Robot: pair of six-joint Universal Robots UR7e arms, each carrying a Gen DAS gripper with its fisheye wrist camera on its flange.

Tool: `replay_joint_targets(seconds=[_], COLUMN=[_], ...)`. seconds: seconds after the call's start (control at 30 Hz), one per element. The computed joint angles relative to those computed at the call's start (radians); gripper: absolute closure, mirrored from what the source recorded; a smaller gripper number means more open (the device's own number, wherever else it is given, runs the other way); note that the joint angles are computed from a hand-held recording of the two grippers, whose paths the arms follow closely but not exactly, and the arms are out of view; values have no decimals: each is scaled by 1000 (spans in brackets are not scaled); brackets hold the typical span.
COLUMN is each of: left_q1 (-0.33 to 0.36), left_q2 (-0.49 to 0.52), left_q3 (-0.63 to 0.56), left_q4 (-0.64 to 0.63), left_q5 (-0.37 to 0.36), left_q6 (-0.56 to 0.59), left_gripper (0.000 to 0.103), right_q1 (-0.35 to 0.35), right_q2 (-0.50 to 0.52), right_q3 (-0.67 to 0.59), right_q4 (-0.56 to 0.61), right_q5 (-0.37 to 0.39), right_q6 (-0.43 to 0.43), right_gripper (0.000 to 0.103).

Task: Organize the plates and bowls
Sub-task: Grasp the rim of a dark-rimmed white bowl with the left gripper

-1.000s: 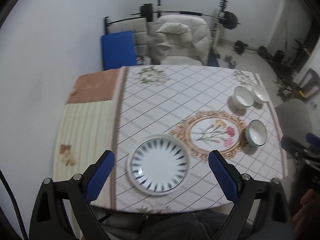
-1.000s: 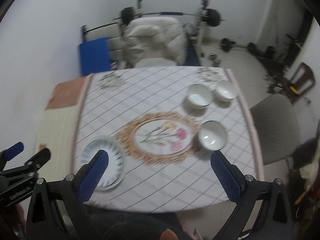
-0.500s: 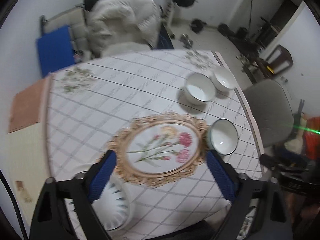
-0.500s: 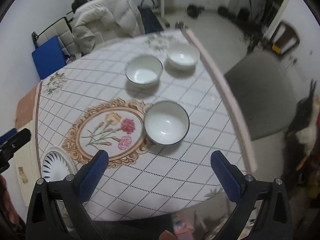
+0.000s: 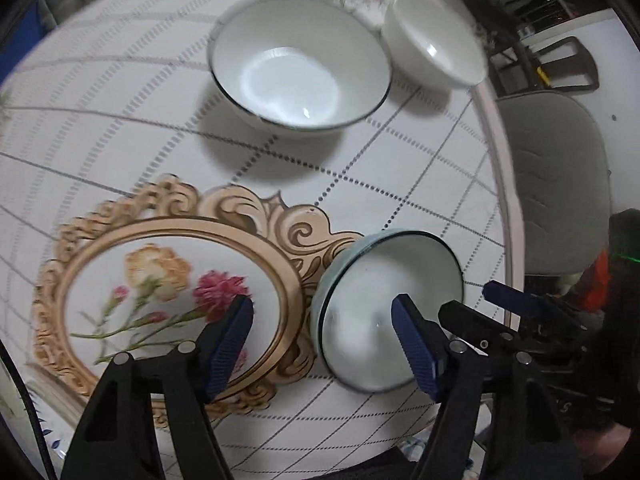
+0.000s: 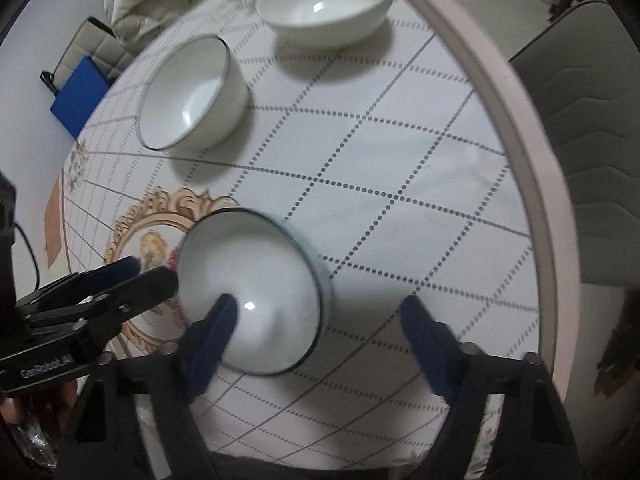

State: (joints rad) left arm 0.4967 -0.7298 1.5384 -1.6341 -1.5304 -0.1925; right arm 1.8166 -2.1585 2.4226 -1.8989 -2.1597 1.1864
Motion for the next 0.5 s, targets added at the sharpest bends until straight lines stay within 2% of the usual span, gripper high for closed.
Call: replay_joint_targets(seconds=[0.1,0.2,0.27,0.33,0.37,0.4,0.47,0.5], left_q1=[8,9,10,11,12,15,14,9], left_q2=[25,36,43,43,37,32,20,16], left_q3=[-4,-2,2,14,25,33,52,60], left_q4=[15,36,49,41,33,24,7,-1], left_q5=[-13,-6,0,8,10,3,-8,-3], left_q6=[-18,-21,-29,-37,-39,-39,-38,-40], left_gripper=[39,55,72,80,85,87,93,93], right_q1=[-105,-157,-191,-200,-201,-204,-188,-181], right_q2=[-28,-20,-18,-9,0,5,29,35], right_q3=[37,53,64,65,64,66,60,57], right_q4=[-69,-106,-132,-150,-158,-169,-171,-167], right_q5=[68,104,127,140,147,153,141,134], right_q6=[-146,-224,-269,-287,-295,-306,-302,-299], right_gripper=[39,49,58,67,75,87,91,91])
